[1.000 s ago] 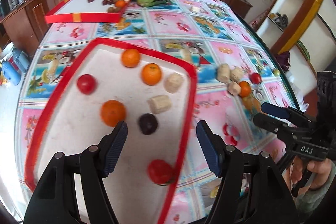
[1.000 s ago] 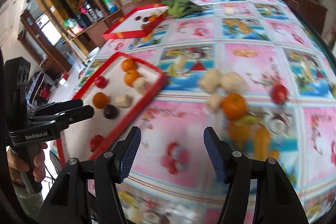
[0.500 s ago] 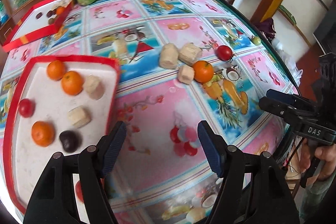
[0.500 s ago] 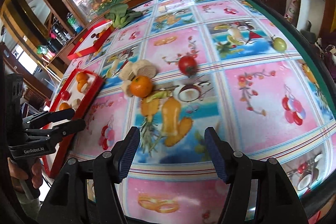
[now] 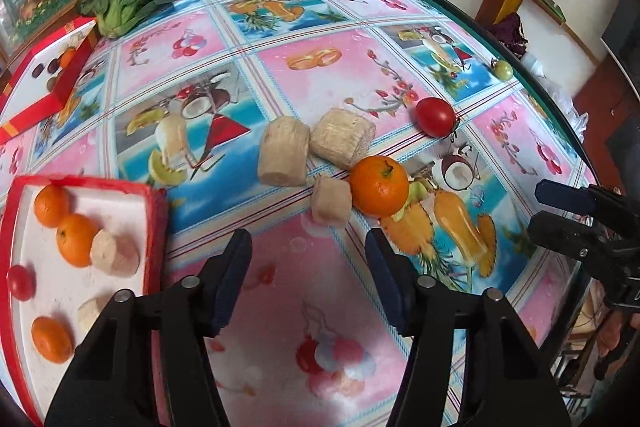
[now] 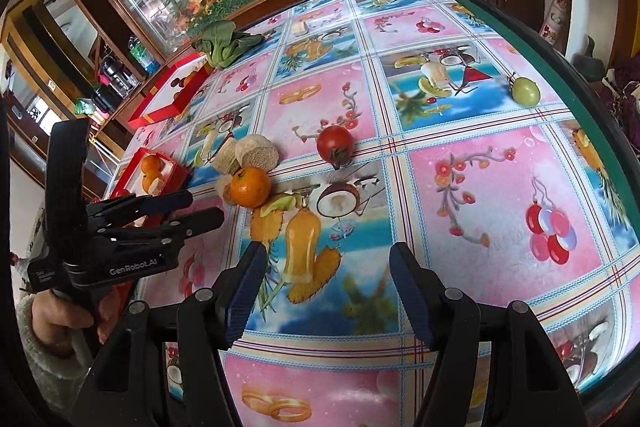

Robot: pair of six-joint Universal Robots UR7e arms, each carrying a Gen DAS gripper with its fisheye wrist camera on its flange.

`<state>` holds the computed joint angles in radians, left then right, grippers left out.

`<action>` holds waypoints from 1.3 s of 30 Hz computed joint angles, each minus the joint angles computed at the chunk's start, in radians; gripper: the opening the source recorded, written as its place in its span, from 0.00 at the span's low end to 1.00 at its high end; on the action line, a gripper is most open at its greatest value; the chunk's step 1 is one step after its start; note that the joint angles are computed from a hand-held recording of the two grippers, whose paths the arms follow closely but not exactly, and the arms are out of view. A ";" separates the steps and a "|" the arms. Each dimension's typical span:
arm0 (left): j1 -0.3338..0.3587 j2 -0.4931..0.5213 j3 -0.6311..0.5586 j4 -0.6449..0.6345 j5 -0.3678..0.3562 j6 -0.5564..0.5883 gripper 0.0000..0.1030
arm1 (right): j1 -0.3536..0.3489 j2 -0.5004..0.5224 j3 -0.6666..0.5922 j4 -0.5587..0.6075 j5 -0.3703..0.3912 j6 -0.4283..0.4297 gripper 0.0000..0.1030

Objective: Organize fruits
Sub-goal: 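Grasp a cream chunk with the left tool while the right tool grasps an orange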

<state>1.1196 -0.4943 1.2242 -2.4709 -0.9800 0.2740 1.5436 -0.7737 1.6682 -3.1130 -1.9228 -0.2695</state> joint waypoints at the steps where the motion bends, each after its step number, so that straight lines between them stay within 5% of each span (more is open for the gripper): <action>1: 0.000 0.010 -0.010 0.004 0.007 0.006 0.49 | -0.002 0.000 -0.002 0.001 0.002 0.001 0.64; 6: -0.002 0.041 -0.042 -0.001 0.016 0.026 0.44 | -0.007 0.006 -0.023 0.012 0.006 0.000 0.64; 10: -0.001 0.044 -0.046 -0.013 0.006 0.034 0.15 | -0.001 0.022 -0.052 0.027 0.007 -0.012 0.64; 16: 0.007 0.001 -0.010 0.037 -0.044 0.002 0.15 | 0.014 0.061 -0.110 0.058 -0.003 -0.038 0.63; 21: 0.016 -0.063 0.063 0.061 -0.082 -0.034 0.15 | 0.028 0.098 -0.164 0.121 0.005 -0.062 0.53; 33: 0.016 -0.080 0.086 0.065 -0.073 -0.039 0.20 | 0.071 0.275 -0.434 0.325 -0.093 -0.109 0.50; 35: 0.013 -0.077 0.086 0.063 -0.068 -0.034 0.22 | 0.083 0.296 -0.445 0.292 -0.142 -0.153 0.36; 39: 0.006 -0.072 0.094 0.042 -0.043 -0.018 0.22 | 0.081 0.281 -0.408 0.264 -0.140 -0.175 0.36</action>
